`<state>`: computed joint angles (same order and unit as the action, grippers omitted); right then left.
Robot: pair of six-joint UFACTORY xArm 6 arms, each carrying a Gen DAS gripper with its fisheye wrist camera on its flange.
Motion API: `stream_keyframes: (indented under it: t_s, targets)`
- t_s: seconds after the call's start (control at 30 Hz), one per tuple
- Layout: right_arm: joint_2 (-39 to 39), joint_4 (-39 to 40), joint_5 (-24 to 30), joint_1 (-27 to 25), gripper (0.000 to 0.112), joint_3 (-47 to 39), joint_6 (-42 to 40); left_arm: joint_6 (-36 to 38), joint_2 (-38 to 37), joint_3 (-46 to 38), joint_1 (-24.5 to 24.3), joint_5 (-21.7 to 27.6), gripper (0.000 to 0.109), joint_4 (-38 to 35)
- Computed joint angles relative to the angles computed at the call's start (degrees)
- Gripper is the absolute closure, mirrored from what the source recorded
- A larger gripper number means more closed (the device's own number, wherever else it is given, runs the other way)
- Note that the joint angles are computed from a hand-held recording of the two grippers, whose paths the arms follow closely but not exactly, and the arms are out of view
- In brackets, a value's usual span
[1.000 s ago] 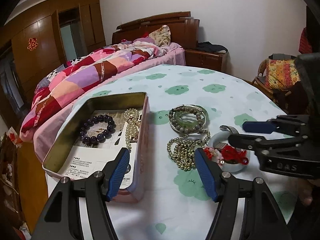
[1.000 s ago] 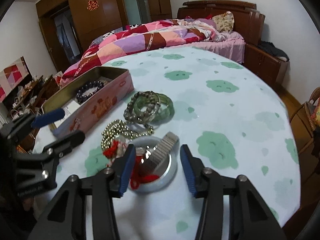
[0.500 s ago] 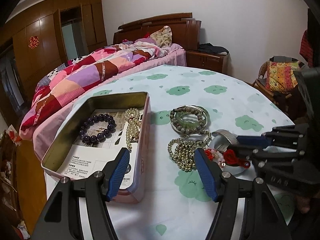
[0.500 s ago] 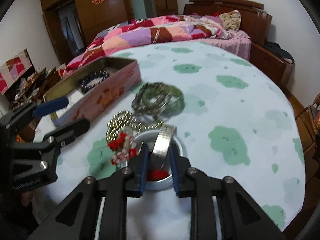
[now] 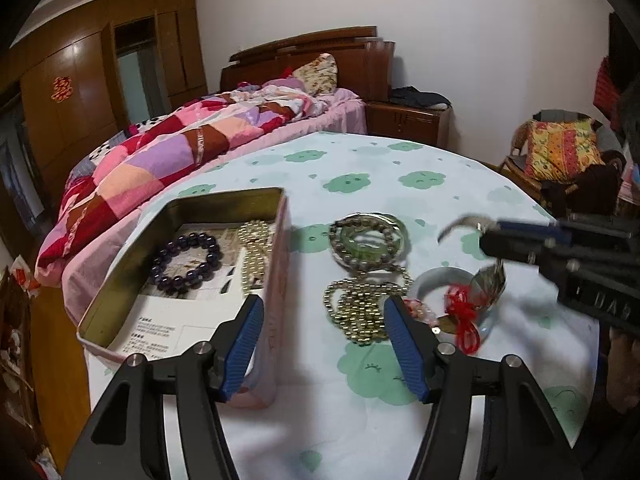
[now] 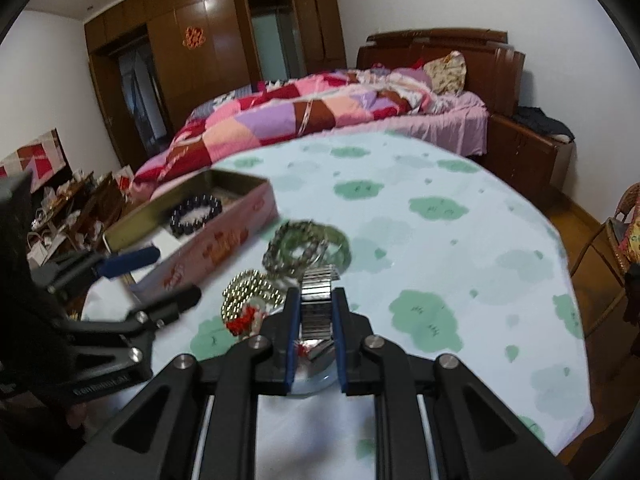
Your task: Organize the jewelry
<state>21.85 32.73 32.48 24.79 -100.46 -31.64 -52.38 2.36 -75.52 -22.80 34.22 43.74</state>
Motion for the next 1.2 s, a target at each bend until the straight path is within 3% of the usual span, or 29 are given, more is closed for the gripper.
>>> stream_keyframes:
  t_s: [0.23, 0.4, 0.53, 0.6, 1.2]
  targets:
    - [-0.5, -0.4, -3.1, -0.7, 0.095, -0.1, 0.6, 6.4, 2.5, -2.0, -0.6, -1.7, 0.064, -5.9]
    - [-0.4, -0.6, -3.0, -1.0, 0.095, 0.0, 0.8, 13.8, 4.6, -3.4, -0.9, -3.4, 0.068, -14.0]
    - [-0.6, -0.1, -2.7, -0.9, 0.095, 0.5, 0.0, 19.3, 6.5, -5.0, -1.0, -1.8, 0.098, -20.4]
    - [-0.8, 0.1, -2.8, -0.7, 0.095, 0.9, -0.6, 19.3, 6.3, -4.6, -0.9, -2.0, 0.103, -20.7]
    - [-2.9, 3.6, -4.2, -0.4, 0.095, 2.0, -4.5, 11.9, -3.0, -0.6, 1.0, -7.5, 0.105, -12.7]
